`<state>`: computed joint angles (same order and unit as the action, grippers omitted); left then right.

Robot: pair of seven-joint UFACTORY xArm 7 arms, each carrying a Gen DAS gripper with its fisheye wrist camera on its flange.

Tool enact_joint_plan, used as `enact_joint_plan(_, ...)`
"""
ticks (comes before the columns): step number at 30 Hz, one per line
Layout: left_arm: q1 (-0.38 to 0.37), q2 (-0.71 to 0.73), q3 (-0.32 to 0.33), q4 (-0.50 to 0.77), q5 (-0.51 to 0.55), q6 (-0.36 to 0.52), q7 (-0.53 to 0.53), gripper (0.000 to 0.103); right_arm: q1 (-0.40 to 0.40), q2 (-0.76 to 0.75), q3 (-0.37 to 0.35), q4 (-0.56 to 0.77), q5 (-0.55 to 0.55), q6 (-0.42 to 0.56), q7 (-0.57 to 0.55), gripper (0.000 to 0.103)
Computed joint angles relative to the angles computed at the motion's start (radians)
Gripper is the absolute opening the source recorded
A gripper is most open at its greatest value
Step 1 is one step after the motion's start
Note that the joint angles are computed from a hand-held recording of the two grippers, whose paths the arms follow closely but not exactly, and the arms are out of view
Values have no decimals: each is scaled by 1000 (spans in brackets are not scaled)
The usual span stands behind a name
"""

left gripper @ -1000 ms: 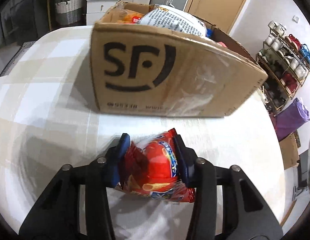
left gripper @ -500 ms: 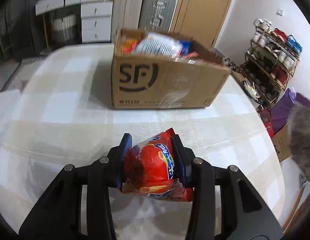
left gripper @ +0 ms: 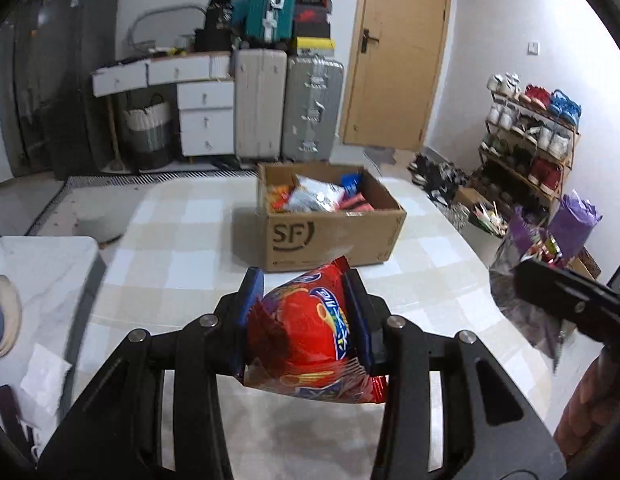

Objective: Organize snacks
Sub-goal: 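Lift both held packs and carry them over the SF box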

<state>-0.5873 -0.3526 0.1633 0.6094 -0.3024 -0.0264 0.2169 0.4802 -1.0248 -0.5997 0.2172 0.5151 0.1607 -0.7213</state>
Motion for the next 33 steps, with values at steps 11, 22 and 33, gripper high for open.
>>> enact_joint_plan(11,94,-518,-47,-209,42,231,5,38,-127,-200,93,-130,-25,84,28,56)
enact_joint_plan(22,65,-511,-8,-129,8,296,34,38,-69,-94,92,-33,-53,32,-1,56)
enact_joint_plan(33,-59,14,45,285,-120,207,208,29,311,276,-185,341,-16,-79,-126,56)
